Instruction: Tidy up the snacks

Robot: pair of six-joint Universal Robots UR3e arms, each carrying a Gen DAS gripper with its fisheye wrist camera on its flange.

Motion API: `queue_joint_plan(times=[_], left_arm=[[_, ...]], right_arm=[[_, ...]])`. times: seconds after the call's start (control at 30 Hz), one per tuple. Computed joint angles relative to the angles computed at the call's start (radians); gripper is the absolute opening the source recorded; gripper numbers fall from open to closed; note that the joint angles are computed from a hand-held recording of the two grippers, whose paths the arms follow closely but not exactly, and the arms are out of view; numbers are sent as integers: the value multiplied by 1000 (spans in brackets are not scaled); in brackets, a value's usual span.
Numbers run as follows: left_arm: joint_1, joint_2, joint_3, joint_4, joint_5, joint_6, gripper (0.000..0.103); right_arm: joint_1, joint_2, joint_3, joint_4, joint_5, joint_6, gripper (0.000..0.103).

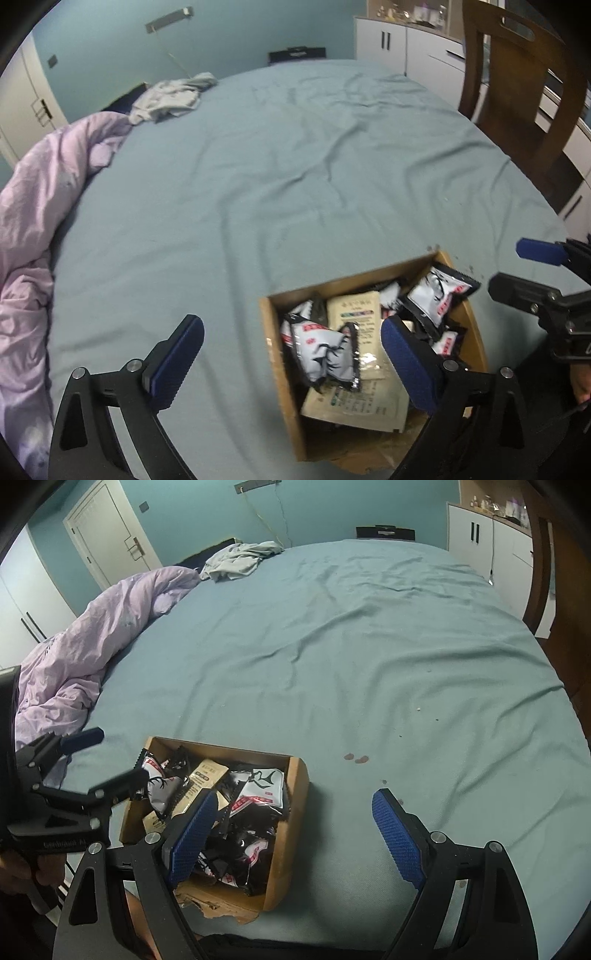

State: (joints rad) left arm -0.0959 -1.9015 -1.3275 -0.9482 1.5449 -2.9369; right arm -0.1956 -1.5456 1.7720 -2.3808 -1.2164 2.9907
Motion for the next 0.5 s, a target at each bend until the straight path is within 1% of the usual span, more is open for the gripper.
queue_joint_plan(times=[0.1,0.23,0.5], left_arm=[[4,15,-16,0,7,-6,98],[10,1,8,-29,1,-13,98],[9,-12,25,-47,8,-8,98]], right_arm=[[24,5,0,-18,-32,-1,85],[58,11,3,-28,-73,-8,85],[86,40,-31,-14,-111,-10,85]])
